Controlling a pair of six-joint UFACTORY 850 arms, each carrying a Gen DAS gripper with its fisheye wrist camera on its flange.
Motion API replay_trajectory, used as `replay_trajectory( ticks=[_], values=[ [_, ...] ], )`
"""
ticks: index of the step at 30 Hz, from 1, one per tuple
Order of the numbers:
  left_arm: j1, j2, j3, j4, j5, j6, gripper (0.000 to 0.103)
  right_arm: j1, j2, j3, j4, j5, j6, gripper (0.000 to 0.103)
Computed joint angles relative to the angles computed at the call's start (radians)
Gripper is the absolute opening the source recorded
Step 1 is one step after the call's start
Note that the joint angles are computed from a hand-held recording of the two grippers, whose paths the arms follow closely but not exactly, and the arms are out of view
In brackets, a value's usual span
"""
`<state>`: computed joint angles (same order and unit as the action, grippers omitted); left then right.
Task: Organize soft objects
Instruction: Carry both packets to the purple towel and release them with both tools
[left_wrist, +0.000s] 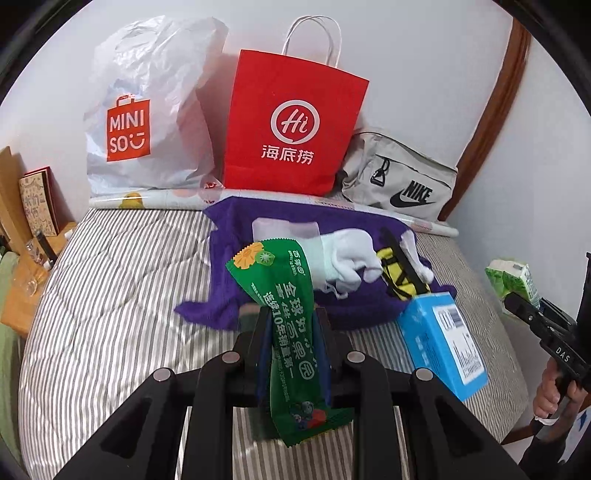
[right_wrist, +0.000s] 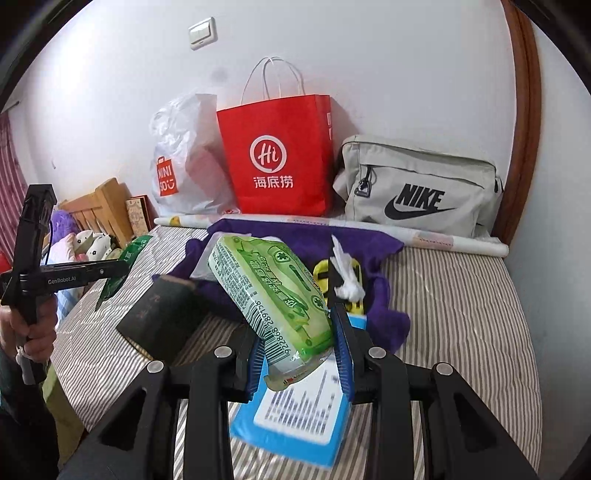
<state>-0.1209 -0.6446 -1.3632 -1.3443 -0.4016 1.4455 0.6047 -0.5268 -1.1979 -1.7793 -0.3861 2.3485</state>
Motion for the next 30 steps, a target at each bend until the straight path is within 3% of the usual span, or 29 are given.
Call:
replay_trajectory(
  ticks=[19,30],
  values=[
    [-0.022,-0.189,-0.289,0.277,-0.049,-0.323,0.021,-0.084,-0.146,-0.187,0.072,0.091,-0.156,0.034],
    [-0.039,-0.295,-0.445,0.390,-0.104,-0.459,0.021,-0.112,-0.237,-0.291,0.260,0.159,-0.400,0.034]
  ],
)
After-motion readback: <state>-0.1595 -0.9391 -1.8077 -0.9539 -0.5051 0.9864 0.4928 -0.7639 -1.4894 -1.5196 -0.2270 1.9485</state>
